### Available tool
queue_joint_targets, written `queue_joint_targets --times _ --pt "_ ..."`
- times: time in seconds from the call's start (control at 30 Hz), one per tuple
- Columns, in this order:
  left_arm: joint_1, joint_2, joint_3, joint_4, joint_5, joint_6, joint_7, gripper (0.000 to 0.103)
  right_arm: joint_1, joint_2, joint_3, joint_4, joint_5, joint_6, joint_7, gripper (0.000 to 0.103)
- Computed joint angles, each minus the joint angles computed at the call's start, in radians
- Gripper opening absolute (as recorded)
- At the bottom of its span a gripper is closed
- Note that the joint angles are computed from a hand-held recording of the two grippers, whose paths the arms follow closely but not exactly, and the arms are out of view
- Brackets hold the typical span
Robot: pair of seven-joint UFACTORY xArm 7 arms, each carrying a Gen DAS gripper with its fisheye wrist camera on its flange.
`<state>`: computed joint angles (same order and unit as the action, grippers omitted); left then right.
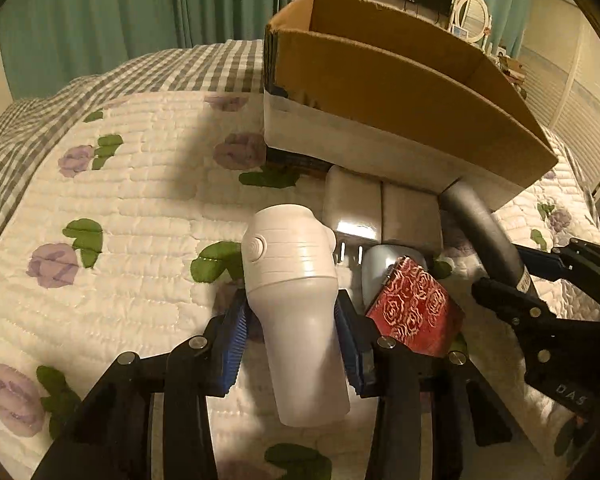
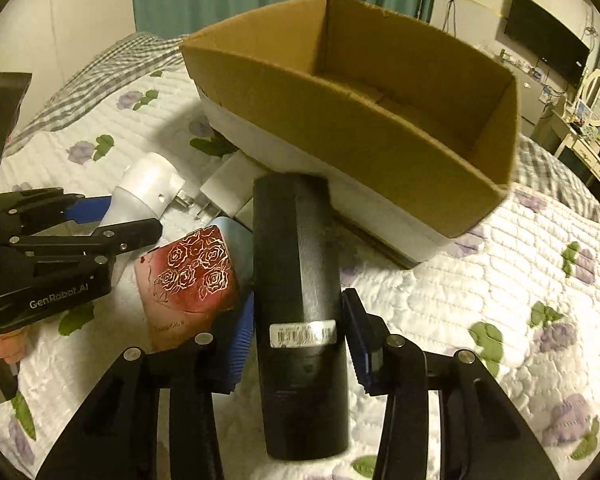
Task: Organize rigid objects
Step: 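Grasp the white roll-on bottle with the left tool while the right tool grasps the black cylinder, then lower both held items into the box and open both tools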
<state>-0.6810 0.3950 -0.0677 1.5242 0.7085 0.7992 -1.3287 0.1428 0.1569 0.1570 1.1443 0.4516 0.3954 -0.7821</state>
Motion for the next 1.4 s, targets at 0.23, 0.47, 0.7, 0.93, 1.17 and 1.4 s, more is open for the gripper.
queue_joint_targets --times 0.23,0.47,0.7,0.93,1.17,1.4 --pt "-0.011 -0.054 -0.013 -0.028 0.037 -0.006 -0.041 0.042 0.006 -0.091 -0.011 -0.074 0.063 -0.008 -0.034 0.042" --pt "-0.030 -0.123 -0.046 -0.071 0.081 0.011 -0.117 0.042 0.040 -0.171 -0.041 -0.127 0.113 0.003 -0.045 0.041" --pt "-0.032 -0.171 -0.088 -0.073 0.126 0.067 -0.160 0.042 0.086 -0.255 -0.076 -0.144 0.170 0.036 -0.061 0.040" --pt "-0.044 -0.141 -0.094 0.045 0.161 0.137 -0.102 0.042 0.105 -0.282 -0.110 -0.079 0.197 0.068 -0.076 0.040" --pt "-0.051 -0.072 -0.053 0.213 0.176 0.156 -0.002 0.042 0.083 -0.218 -0.115 0.096 0.239 0.122 -0.092 0.040" --pt "-0.035 0.076 0.022 0.465 0.109 0.140 0.155 0.042 0.031 -0.069 -0.075 0.338 0.209 0.187 -0.058 0.040"
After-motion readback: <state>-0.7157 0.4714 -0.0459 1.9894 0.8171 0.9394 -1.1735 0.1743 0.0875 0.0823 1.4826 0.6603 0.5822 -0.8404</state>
